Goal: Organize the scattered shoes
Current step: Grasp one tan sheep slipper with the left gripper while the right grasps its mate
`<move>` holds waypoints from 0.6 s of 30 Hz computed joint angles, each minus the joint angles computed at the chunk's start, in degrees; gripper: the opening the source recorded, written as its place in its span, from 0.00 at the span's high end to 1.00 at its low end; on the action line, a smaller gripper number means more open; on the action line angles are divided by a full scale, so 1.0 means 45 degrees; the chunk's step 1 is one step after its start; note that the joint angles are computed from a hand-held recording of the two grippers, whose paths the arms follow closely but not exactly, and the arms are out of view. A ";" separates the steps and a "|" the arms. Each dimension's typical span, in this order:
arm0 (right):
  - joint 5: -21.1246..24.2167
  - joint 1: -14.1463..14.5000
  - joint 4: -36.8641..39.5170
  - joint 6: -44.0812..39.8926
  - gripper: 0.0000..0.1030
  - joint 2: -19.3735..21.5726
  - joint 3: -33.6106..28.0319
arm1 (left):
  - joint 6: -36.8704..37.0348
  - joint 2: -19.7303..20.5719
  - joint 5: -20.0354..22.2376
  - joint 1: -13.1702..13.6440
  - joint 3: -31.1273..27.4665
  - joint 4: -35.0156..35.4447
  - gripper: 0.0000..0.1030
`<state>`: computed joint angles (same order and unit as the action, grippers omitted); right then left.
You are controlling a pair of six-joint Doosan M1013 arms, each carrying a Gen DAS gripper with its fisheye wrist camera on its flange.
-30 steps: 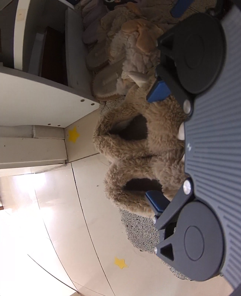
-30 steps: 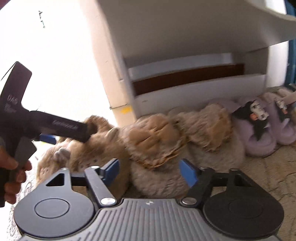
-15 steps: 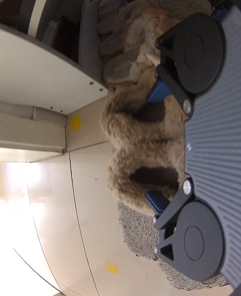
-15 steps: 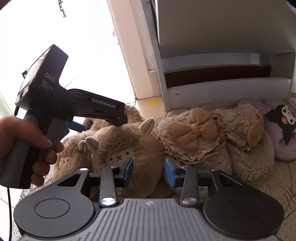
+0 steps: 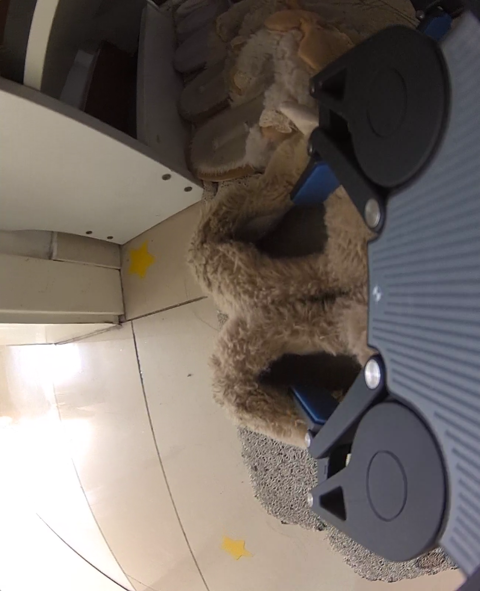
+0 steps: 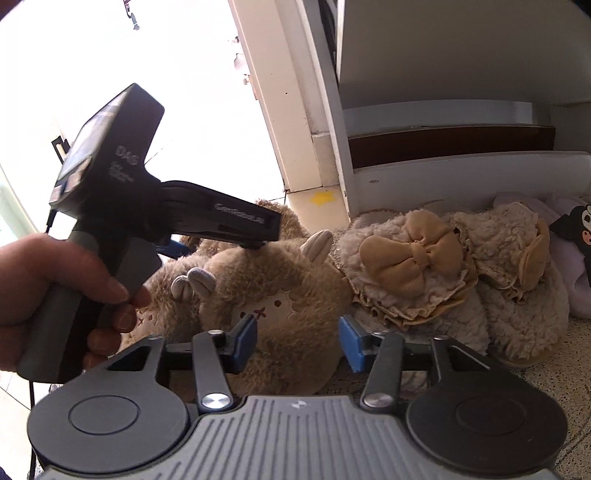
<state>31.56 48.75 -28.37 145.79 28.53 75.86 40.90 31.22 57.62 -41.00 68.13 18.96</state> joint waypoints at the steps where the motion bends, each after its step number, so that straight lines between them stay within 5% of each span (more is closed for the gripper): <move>1: 0.0011 0.0007 0.0058 -0.0084 0.39 0.0009 -0.0015 | 0.0031 -0.0021 -0.0123 0.0069 0.0057 -0.0229 0.00; 5: -0.0119 0.0015 0.0464 -0.0552 0.36 0.0032 -0.0049 | 0.0155 -0.0076 -0.0325 0.0382 0.0189 -0.0856 0.15; 16: -0.0310 0.0095 0.0659 -0.0966 0.31 0.0080 -0.0149 | 0.0075 0.0364 0.0170 0.0588 -0.0551 -0.0550 0.16; 18: -0.0318 0.0112 0.0718 -0.1061 0.31 0.0082 -0.0153 | 0.0053 0.0452 0.0345 0.0583 -0.0662 -0.0318 0.23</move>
